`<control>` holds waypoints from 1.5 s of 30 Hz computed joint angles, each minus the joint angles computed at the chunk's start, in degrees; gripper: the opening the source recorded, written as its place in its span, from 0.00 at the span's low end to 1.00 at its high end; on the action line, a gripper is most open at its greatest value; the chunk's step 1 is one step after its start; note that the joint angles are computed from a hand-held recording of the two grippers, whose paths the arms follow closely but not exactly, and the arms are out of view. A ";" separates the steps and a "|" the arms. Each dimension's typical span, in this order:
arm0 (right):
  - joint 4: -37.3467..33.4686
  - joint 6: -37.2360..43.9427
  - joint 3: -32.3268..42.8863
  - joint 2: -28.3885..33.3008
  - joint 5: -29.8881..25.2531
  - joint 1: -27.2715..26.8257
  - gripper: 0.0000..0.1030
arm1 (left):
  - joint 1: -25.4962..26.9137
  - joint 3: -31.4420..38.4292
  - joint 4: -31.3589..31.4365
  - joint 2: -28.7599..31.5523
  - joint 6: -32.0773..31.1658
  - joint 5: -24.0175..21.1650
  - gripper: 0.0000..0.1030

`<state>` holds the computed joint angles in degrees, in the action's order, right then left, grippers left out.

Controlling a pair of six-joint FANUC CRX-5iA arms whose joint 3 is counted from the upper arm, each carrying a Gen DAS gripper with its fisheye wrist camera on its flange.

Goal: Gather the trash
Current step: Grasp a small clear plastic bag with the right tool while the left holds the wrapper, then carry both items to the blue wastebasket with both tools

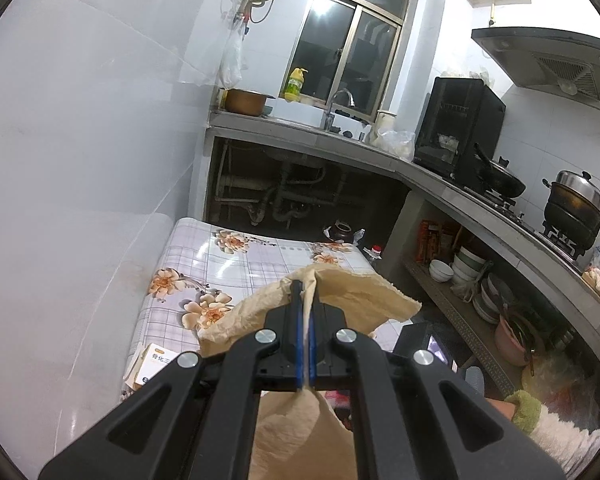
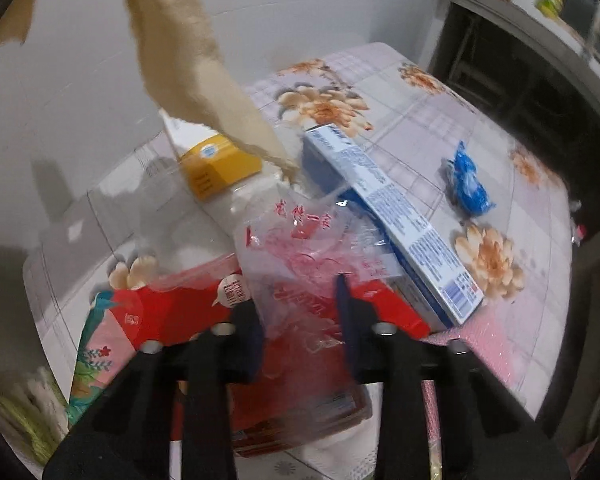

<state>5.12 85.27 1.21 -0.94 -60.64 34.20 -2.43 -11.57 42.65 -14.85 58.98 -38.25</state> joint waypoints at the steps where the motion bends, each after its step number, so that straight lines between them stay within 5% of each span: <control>1: -1.42 0.20 0.43 -0.06 0.25 -0.70 0.09 | 0.02 0.04 -0.06 -0.09 0.09 0.09 0.01; 15: -11.55 -11.35 -6.06 -14.04 15.18 -11.07 0.06 | -2.93 1.18 1.25 -0.10 -0.28 3.06 0.01; 24: -3.18 -28.36 -17.75 -28.71 17.76 -14.15 0.06 | -10.18 6.68 -0.83 3.87 -0.04 1.87 0.01; 30: 2.32 -39.90 -26.23 -40.49 14.13 -16.23 0.06 | -18.84 12.17 1.26 10.36 -2.53 -3.28 0.01; 35: 14.15 -55.52 -34.18 -50.65 7.72 -13.55 0.06 | -26.78 20.52 2.71 19.16 -3.26 -11.18 0.01; 41: 16.76 -64.14 -38.97 -58.88 0.51 -16.13 0.06 | -35.50 37.27 1.45 33.66 1.47 -22.21 0.01; 45: 9.94 -61.23 -39.34 -60.00 -1.00 -25.53 0.06 | -40.59 53.76 -3.40 45.76 8.12 -30.81 0.01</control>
